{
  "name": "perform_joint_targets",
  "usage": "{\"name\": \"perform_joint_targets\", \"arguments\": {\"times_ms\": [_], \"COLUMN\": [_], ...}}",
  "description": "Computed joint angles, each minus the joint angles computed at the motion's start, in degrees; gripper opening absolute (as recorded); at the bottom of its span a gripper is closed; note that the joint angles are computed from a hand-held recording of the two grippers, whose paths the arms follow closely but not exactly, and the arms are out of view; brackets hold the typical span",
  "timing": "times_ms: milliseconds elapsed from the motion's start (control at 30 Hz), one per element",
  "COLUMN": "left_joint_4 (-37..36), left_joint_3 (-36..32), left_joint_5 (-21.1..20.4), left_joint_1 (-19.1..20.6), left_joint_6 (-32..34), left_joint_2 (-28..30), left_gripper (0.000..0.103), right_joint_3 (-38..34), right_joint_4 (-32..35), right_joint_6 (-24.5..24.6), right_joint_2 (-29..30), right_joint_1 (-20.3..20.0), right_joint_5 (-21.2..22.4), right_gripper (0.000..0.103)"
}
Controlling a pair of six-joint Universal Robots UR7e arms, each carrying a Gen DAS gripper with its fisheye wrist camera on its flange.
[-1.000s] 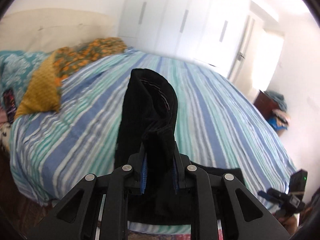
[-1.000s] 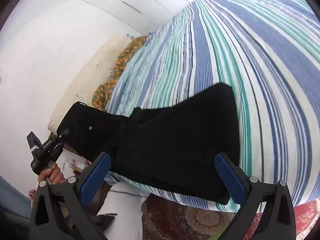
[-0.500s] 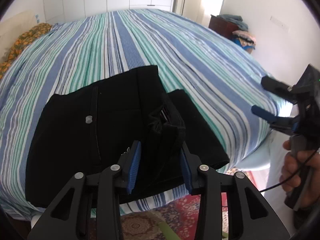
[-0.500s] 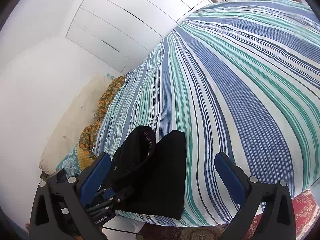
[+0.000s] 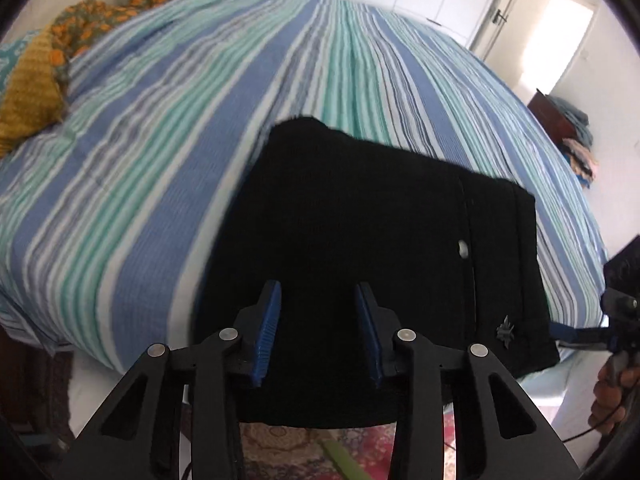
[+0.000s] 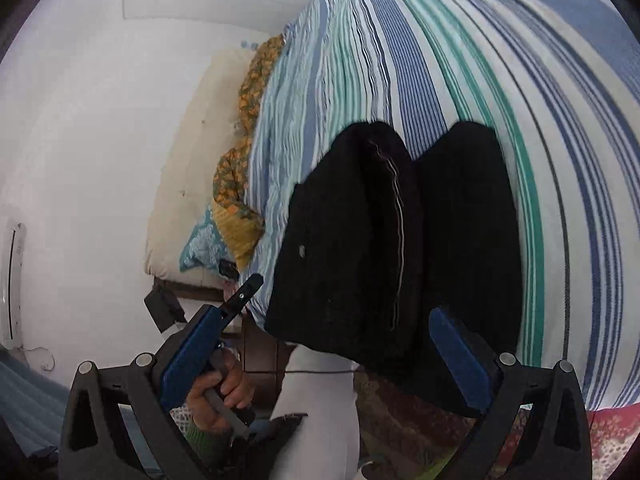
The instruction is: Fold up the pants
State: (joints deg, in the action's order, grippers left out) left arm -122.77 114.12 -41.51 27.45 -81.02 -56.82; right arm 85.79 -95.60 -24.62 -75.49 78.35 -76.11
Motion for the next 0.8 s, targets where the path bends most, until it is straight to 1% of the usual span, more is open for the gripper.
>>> {"name": "perform_joint_targets", "arguments": {"times_ms": [33, 67, 100, 133, 200, 233, 300, 333, 367, 400, 533, 700, 800], "left_joint_4": [0.6, 2.7, 4.9, 5.6, 5.4, 5.7, 6.6, 7.2, 8.3, 9.2, 10.5, 10.4, 10.5], "left_joint_3": [-1.1, -2.4, -3.5, -4.1, -4.5, -4.5, -5.0, -4.8, -5.0, -5.4, -5.4, -5.2, -5.2], "left_joint_5": [0.5, 1.3, 2.2, 2.4, 2.3, 2.2, 2.2, 2.4, 2.5, 2.7, 2.9, 2.9, 3.0], "left_joint_1": [-0.3, -0.8, -1.2, -1.6, -1.8, -1.8, -1.6, -1.3, -1.3, -1.3, -1.3, -1.1, -1.1], "left_joint_6": [1.3, 1.6, 1.2, 1.0, 1.1, 1.0, 1.0, 1.2, 0.8, 0.5, -0.1, 0.2, 0.1], "left_joint_2": [2.0, 3.7, 4.9, 5.5, 5.8, 5.6, 5.6, 5.1, 5.2, 5.4, 5.2, 4.9, 4.9], "left_gripper": [0.042, 0.047, 0.048, 0.048, 0.048, 0.048, 0.048, 0.048, 0.048, 0.048, 0.048, 0.048, 0.049], "right_joint_3": [-0.3, -0.3, -0.4, -0.5, -1.6, -2.0, -2.3, -2.0, -1.3, -0.5, 1.0, 0.3, 1.2], "right_joint_4": [0.3, 0.4, 0.4, 0.2, 2.1, 2.2, 0.6, -0.5, -1.5, -2.5, -3.6, -3.7, -5.2], "right_joint_6": [0.3, 0.3, 0.3, 0.5, 0.5, 0.6, 0.1, -0.4, -0.9, -1.3, -2.8, -2.5, -2.7], "right_joint_2": [0.8, 1.3, 1.8, 2.1, 3.4, 4.2, 5.1, 5.2, 4.8, 4.4, 3.9, 4.8, 4.8], "right_joint_1": [0.4, 0.7, 1.0, 1.1, 1.3, 2.0, 4.0, 5.0, 5.8, 6.5, 7.3, 6.9, 7.8], "right_joint_5": [-2.5, -4.0, -4.7, -4.6, -2.8, -3.9, -9.1, -12.1, -14.8, -16.4, -19.0, -18.9, -20.0], "right_gripper": [0.102, 0.101, 0.101, 0.099, 0.095, 0.095, 0.089, 0.083, 0.079, 0.079, 0.080, 0.078, 0.075]}}
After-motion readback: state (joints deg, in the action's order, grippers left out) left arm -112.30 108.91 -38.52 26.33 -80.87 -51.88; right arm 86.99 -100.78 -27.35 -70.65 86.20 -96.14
